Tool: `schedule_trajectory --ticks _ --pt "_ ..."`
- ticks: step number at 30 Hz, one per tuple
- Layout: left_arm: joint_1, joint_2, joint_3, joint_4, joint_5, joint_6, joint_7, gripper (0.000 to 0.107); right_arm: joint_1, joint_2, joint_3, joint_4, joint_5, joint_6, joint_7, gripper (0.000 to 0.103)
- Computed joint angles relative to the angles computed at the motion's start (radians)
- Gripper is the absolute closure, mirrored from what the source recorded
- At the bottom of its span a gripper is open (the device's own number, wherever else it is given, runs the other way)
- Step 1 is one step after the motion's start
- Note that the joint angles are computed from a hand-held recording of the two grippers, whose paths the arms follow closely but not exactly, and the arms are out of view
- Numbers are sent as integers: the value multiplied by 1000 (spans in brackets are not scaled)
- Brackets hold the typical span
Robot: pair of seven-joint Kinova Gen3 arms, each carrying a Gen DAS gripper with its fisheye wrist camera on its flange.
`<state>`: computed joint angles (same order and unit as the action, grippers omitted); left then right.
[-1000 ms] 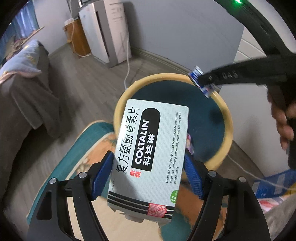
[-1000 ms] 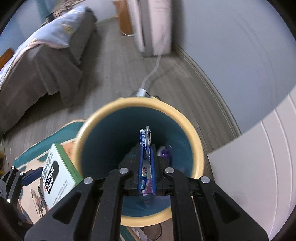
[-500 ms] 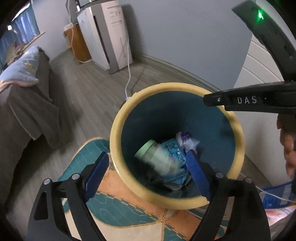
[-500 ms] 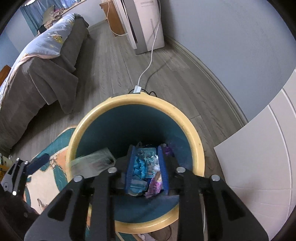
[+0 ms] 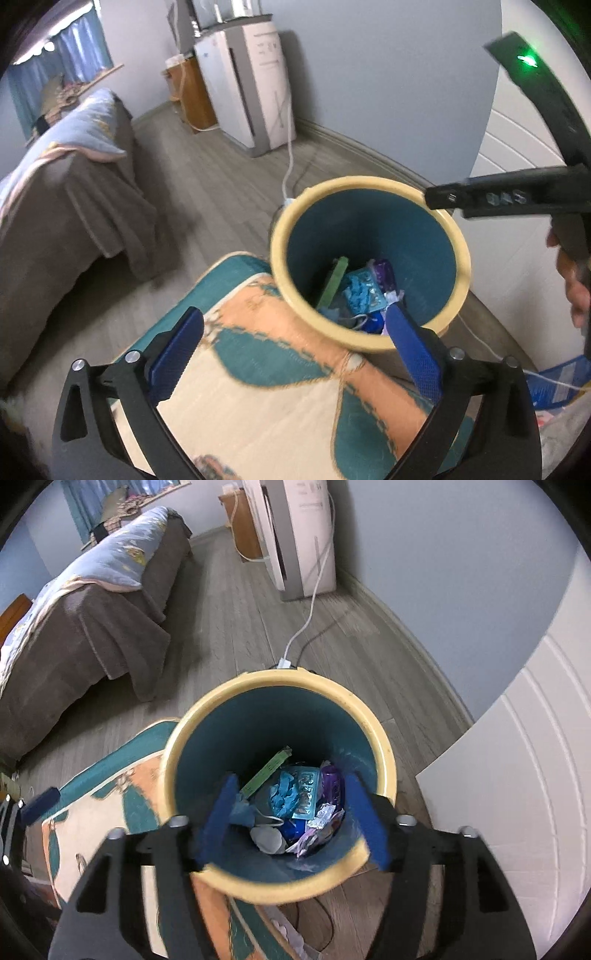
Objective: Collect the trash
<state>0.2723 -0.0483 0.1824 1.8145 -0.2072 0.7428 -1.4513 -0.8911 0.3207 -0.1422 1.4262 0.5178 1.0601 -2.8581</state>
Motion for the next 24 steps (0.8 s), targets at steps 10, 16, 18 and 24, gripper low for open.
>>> schedule_trajectory --ticks 10,16,18,24 --pt "-33 -109 24 -10 54 88 94 10 -112 -69 -55 43 112 142 -137 6" --pt "-41 -134 83 5 -57 92 211 10 -155 -84 -87 61 165 251 -230 6" --pt "-37 -140 72 15 -49 76 205 10 -163 -92 -92 70 191 268 -271 6" --pt "-40 -140 52 27 -26 58 150 10 -129 -102 -111 93 176 206 -287 6"
